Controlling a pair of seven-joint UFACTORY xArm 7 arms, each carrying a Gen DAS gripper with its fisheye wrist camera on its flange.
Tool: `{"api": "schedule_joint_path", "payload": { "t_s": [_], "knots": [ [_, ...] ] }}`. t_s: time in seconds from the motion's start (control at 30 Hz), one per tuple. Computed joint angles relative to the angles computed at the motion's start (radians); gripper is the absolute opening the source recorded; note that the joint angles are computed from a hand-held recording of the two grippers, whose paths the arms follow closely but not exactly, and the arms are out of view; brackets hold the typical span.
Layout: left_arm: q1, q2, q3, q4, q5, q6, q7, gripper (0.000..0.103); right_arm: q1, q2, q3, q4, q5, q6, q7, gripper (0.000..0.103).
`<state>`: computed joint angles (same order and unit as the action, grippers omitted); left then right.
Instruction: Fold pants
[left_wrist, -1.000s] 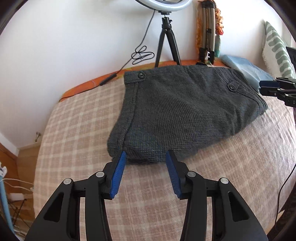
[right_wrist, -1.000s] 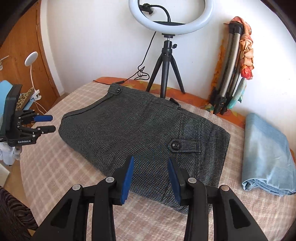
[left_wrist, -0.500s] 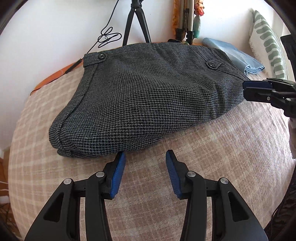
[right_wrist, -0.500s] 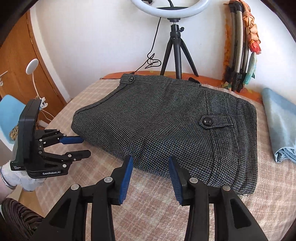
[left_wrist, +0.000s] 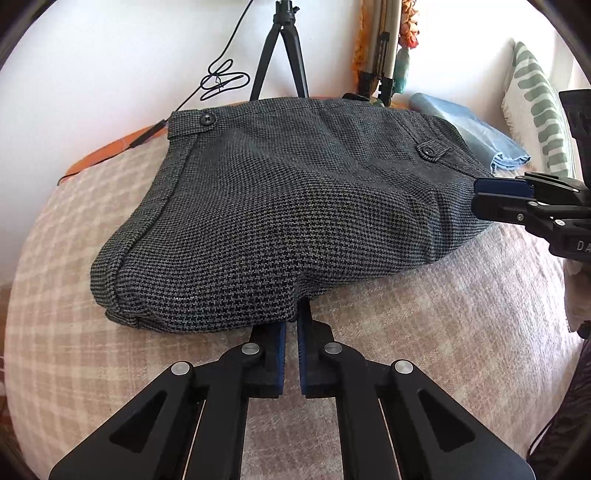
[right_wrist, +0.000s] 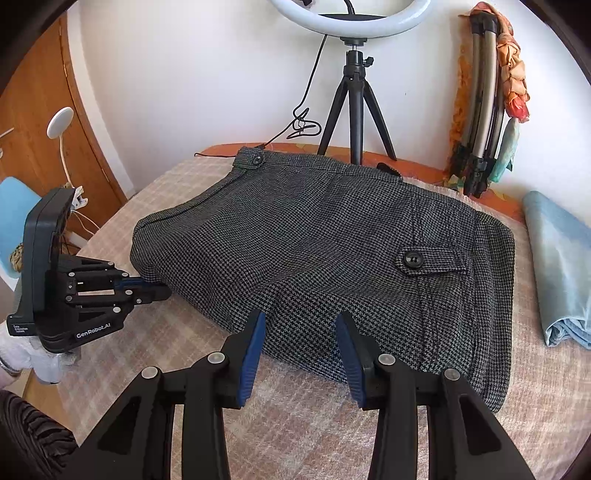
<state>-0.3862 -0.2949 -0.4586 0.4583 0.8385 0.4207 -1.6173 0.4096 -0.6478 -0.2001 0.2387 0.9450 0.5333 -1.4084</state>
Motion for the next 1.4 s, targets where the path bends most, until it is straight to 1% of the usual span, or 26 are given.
{"api": "schedule_joint_path", "payload": {
  "t_s": [0.1, 0.2, 0.23, 0.27, 0.3, 0.33, 0.37, 0.43, 0.5, 0.53, 0.67, 0.77, 0.8, 0.9, 0.97, 1.0, 1.03, 1.07, 1.1, 1.13, 1.17, 1.2, 1.23, 1.27, 1.33, 1.4],
  "knots": [
    [-0.053, -0.075, 0.029, -0.017, -0.097, 0.016, 0.105, 0.003, -0.004, -0.013, -0.016, 0.003, -0.003, 0.033, -0.017, 0.041],
    [-0.084, -0.142, 0.047, -0.027, -0.195, 0.016, 0.213, 0.002, -0.011, -0.059, -0.032, -0.01, -0.017, 0.104, -0.053, 0.042],
    [-0.091, -0.151, 0.051, -0.026, -0.228, 0.022, 0.245, 0.002, -0.013, -0.077, -0.031, -0.019, -0.022, 0.124, -0.066, 0.046],
    [-0.097, -0.156, 0.054, -0.029, -0.258, 0.024, 0.275, 0.002, -0.011, -0.097, -0.021, -0.033, -0.019, 0.123, -0.078, 0.054],
    [-0.096, -0.155, 0.048, -0.029, -0.277, 0.029, 0.301, 0.002, -0.003, -0.115, -0.005, -0.051, -0.012, 0.105, -0.091, 0.058],
    [-0.09, -0.152, 0.032, -0.026, -0.291, 0.05, 0.318, 0.002, 0.008, -0.125, 0.014, -0.067, -0.009, 0.08, -0.1, 0.06],
    [-0.088, -0.154, 0.024, -0.033, -0.308, 0.055, 0.328, 0.002, 0.021, -0.127, 0.031, -0.08, -0.009, 0.053, -0.103, 0.06],
    [-0.086, -0.163, 0.014, -0.06, -0.347, 0.045, 0.327, 0.001, 0.037, -0.113, 0.047, -0.09, -0.031, 0.024, -0.086, 0.06],
    [-0.086, -0.171, 0.009, -0.089, -0.378, 0.013, 0.324, 0.001, 0.022, -0.078, 0.05, -0.078, -0.075, 0.037, -0.021, 0.06],
    [-0.078, -0.171, -0.008, -0.094, -0.382, 0.012, 0.311, 0.001, 0.01, -0.068, 0.036, -0.07, -0.093, 0.06, 0.005, 0.06],
    [-0.042, -0.138, -0.062, -0.075, -0.354, 0.009, 0.274, 0.002, -0.062, -0.059, -0.016, -0.054, -0.128, 0.155, 0.108, 0.06],
    [0.002, -0.085, -0.084, -0.049, -0.299, -0.029, 0.238, 0.013, -0.109, -0.002, -0.043, -0.024, -0.101, 0.199, 0.176, 0.06],
    [0.018, -0.06, -0.094, -0.033, -0.27, -0.025, 0.227, 0.016, -0.124, 0.019, -0.041, -0.018, -0.085, 0.197, 0.196, 0.06],
    [0.057, 0.021, -0.121, 0.021, -0.155, 0.03, 0.152, 0.016, -0.156, 0.107, -0.045, 0.018, -0.026, 0.222, 0.231, 0.062],
    [0.072, 0.037, -0.103, 0.011, -0.088, -0.017, 0.08, 0.015, -0.169, 0.159, -0.029, 0.04, 0.023, 0.22, 0.234, 0.062],
    [0.075, 0.033, -0.088, -0.002, -0.067, -0.047, 0.048, 0.01, -0.169, 0.183, -0.016, 0.049, 0.056, 0.206, 0.225, 0.062],
    [0.076, 0.025, -0.068, -0.016, -0.048, -0.08, 0.023, 0.009, -0.168, 0.213, -0.008, 0.064, 0.092, 0.202, 0.212, 0.062],
    [0.068, 0.014, -0.049, -0.029, -0.041, -0.103, 0.014, 0.008, -0.171, 0.248, -0.005, 0.084, 0.122, 0.213, 0.199, 0.059],
    [0.053, 0.0, -0.034, -0.037, -0.051, -0.106, 0.027, 0.007, -0.172, 0.277, 0.0, 0.1, 0.154, 0.219, 0.177, 0.053],
    [0.03, -0.013, -0.022, -0.038, -0.073, -0.091, 0.062, 0.007, -0.174, 0.294, 0.015, 0.11, 0.175, 0.209, 0.154, 0.029],
    [0.007, -0.03, -0.014, -0.039, -0.095, -0.074, 0.098, 0.007, -0.18, 0.296, 0.04, 0.115, 0.177, 0.192, 0.151, 0.023],
    [-0.013, -0.049, -0.014, -0.036, -0.116, -0.051, 0.129, 0.007, -0.187, 0.276, 0.057, 0.107, 0.187, 0.188, 0.144, 0.019],
    [-0.034, -0.066, -0.009, -0.037, -0.143, -0.037, 0.162, 0.006, -0.197, 0.251, 0.067, 0.1, 0.206, 0.188, 0.13, 0.013],
    [-0.046, -0.073, -0.006, -0.034, -0.165, -0.036, 0.188, 0.006, -0.207, 0.215, 0.071, 0.089, 0.221, 0.185, 0.114, 0.01],
    [-0.076, -0.077, -0.002, -0.037, -0.22, -0.022, 0.243, 0.002, -0.211, 0.143, 0.083, 0.066, 0.251, 0.157, 0.079, 0.01],
    [-0.104, -0.066, 0.008, -0.048, -0.283, -0.02, 0.291, 0.002, -0.21, 0.135, 0.088, 0.069, 0.233, 0.158, 0.087, 0.01]
  ]
}}
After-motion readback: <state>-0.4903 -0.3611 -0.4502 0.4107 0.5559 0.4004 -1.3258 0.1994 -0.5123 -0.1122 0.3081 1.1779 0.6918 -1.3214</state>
